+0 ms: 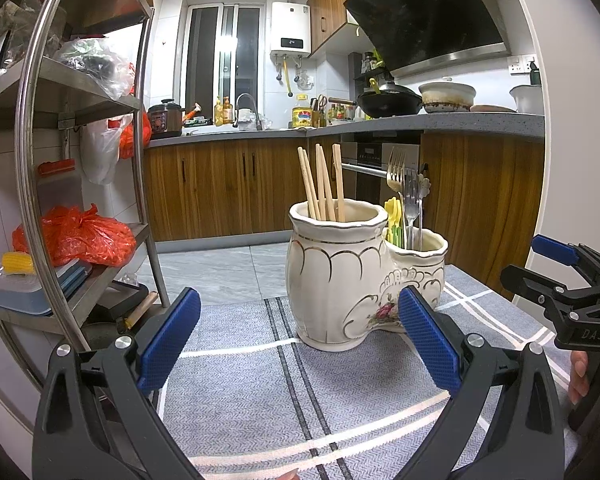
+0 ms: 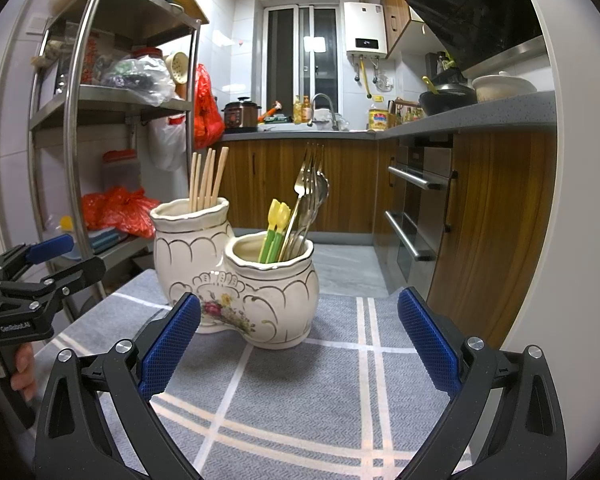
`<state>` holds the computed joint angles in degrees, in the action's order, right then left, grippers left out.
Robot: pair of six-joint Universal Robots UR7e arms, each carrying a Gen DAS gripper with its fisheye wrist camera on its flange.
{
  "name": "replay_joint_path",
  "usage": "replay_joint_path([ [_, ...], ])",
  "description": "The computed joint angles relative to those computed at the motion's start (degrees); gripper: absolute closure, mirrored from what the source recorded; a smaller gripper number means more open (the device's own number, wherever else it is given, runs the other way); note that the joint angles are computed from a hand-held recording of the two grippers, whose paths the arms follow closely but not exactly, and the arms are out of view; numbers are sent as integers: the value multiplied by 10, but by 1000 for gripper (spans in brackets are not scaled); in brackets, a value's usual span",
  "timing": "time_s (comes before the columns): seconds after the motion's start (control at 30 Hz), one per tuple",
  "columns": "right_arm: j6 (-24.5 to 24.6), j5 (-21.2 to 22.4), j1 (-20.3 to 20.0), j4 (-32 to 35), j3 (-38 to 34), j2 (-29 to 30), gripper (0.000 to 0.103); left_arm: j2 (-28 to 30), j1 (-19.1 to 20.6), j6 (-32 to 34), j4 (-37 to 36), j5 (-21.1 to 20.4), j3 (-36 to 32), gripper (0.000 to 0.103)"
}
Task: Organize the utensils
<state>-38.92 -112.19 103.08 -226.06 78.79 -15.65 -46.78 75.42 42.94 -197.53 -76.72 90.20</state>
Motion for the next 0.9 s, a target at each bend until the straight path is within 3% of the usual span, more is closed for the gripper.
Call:
replay_joint_path([
  [0.9, 0, -2, 3, 7, -7, 2, 5, 2, 0, 0, -3, 6, -2, 6],
])
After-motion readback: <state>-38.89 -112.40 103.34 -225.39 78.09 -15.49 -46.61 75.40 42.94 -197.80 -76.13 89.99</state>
